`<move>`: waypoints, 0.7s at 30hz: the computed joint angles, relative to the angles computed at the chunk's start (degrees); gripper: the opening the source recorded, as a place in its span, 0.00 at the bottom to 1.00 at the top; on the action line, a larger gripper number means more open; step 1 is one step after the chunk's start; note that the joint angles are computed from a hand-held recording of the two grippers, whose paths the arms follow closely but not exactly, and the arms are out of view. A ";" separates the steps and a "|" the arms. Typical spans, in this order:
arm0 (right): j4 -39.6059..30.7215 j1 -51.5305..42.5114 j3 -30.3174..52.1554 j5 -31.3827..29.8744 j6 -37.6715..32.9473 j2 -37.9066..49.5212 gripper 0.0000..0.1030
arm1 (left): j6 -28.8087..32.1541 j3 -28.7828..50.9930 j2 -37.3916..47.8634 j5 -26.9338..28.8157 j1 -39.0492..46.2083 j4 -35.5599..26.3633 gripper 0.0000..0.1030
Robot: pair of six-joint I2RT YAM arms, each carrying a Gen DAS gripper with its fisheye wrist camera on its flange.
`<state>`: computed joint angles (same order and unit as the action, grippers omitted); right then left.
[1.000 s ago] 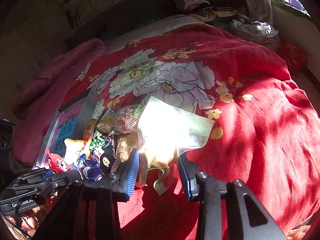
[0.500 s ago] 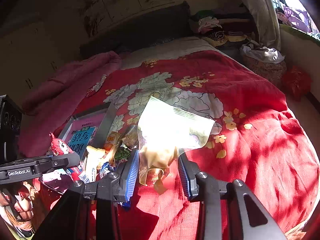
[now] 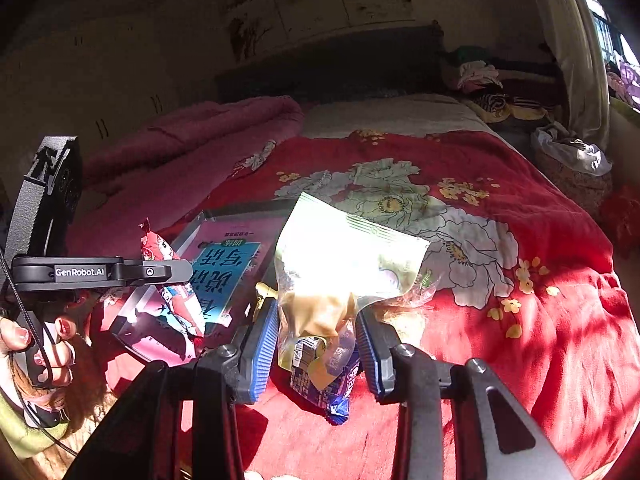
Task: Organize snacks
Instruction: 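Carry candy stick into tray with left tool while right tool drops pale bag there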
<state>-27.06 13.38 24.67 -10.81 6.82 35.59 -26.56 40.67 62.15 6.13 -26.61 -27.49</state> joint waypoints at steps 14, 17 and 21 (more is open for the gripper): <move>10.79 28.28 2.59 13.72 7.71 14.32 0.37 | 6.81 -1.88 -3.16 4.78 16.32 -8.03 0.16; 13.01 30.86 3.18 14.62 8.40 18.51 0.37 | 8.45 -2.25 -3.27 5.98 19.02 -9.18 0.16; 15.20 33.26 3.87 16.04 8.30 22.57 0.37 | 10.16 -2.34 -1.91 6.75 21.76 -10.20 0.16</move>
<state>-11.85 46.64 28.54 5.23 15.12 58.16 -16.40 38.33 60.24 12.88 -4.86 -37.69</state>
